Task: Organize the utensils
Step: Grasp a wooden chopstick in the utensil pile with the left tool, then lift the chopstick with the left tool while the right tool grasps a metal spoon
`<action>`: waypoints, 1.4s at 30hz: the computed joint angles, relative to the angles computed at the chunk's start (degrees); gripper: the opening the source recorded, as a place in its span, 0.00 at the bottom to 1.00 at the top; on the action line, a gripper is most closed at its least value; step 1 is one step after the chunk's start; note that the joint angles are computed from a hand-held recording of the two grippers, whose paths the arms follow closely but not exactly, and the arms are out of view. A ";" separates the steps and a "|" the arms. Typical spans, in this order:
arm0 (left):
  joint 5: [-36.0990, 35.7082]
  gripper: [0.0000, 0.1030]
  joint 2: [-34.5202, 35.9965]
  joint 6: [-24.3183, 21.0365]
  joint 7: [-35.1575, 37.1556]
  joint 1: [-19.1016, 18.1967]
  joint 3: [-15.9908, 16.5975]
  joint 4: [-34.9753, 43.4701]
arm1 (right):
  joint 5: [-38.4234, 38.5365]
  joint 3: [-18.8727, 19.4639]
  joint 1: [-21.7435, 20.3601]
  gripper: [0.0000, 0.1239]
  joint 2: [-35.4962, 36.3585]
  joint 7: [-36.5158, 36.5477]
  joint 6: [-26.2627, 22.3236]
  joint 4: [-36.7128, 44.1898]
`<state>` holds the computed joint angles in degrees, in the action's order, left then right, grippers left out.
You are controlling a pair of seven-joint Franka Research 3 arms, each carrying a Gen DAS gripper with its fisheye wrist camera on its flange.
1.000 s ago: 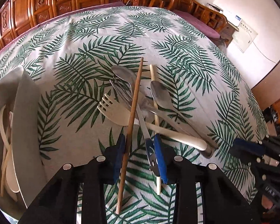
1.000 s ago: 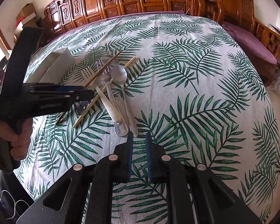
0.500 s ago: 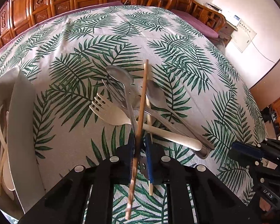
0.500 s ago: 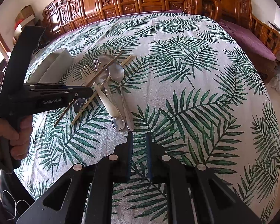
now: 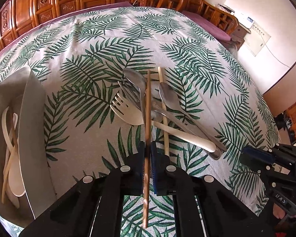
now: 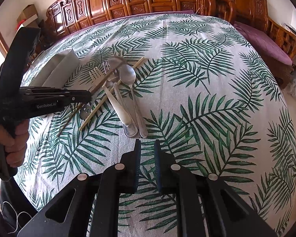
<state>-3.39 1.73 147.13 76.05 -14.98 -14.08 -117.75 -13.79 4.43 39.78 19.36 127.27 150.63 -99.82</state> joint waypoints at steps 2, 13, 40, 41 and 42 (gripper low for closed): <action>0.36 0.05 -0.02 -0.07 -0.06 0.02 0.03 -0.15 | -0.05 0.01 0.08 0.12 0.02 -0.01 -0.06 0.12; 0.01 0.05 0.41 1.32 1.49 0.30 -0.04 -0.51 | -0.14 0.01 0.10 0.12 0.12 -0.12 -0.65 0.41; -0.80 0.05 -16.28 6.15 3.04 -0.70 4.45 -12.33 | 6.84 0.22 3.09 0.20 18.89 -9.31 -8.38 30.50; -0.63 0.05 -16.73 6.11 3.14 -0.73 4.67 -12.58 | 7.46 0.08 3.43 0.20 20.32 -9.84 -9.38 32.88; -0.63 0.05 -17.17 6.15 3.29 -0.79 4.94 -12.85 | 8.18 0.10 3.64 0.20 22.28 -10.65 -10.70 36.10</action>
